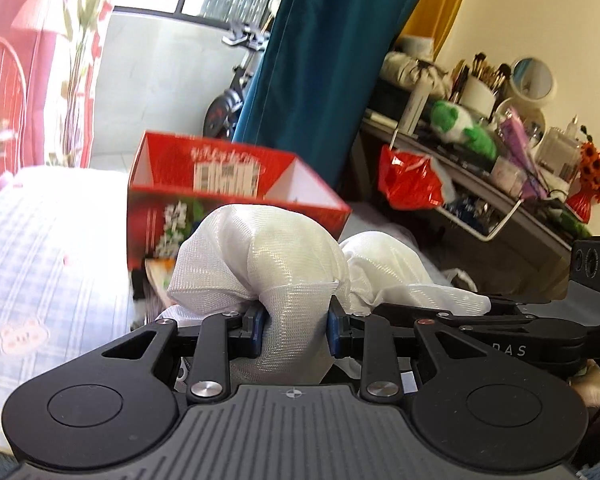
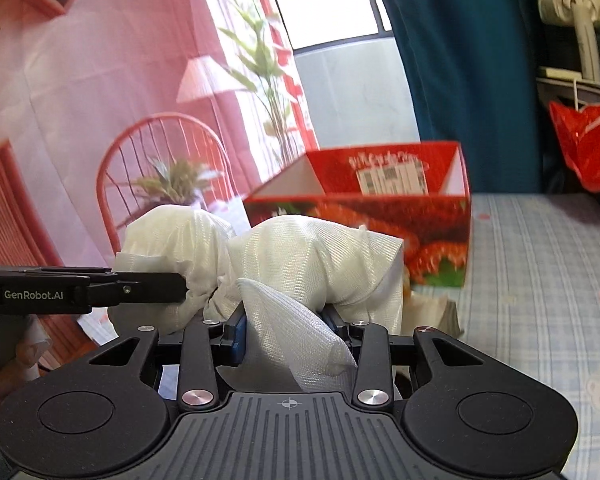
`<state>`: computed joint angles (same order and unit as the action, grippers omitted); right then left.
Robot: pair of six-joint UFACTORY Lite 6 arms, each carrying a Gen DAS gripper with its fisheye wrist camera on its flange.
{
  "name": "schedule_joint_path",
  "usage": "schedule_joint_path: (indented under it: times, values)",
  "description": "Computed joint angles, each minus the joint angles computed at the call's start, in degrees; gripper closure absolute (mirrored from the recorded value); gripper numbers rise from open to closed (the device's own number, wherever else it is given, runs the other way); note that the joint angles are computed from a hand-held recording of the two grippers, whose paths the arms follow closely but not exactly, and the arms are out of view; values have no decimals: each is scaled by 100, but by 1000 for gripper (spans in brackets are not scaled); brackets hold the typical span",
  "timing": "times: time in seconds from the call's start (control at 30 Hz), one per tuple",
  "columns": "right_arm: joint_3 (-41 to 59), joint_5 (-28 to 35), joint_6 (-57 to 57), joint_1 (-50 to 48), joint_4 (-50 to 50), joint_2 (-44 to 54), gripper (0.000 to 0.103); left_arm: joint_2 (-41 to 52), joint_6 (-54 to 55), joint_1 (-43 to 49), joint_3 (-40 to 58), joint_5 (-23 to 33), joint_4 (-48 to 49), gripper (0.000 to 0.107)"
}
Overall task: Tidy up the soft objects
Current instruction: 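Lift the white mesh bag with the right tool and drop it into the box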
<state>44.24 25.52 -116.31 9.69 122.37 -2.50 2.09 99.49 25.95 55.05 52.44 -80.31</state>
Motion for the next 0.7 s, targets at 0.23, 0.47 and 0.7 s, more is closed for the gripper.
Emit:
schedule_joint_path:
  times: [0.23, 0.47, 0.7]
  values:
    - [810, 8, 307, -127, -462, 89, 69, -10, -285, -122, 757, 95, -69, 76]
    - [2628, -236, 926, -267, -1384, 1160, 69, 953, -828, -673, 2501, -236, 133, 73]
    - [5445, -291, 3076, -456, -3621, 3220, 69, 2963, -2220, -1222, 5269, -519, 1096, 71]
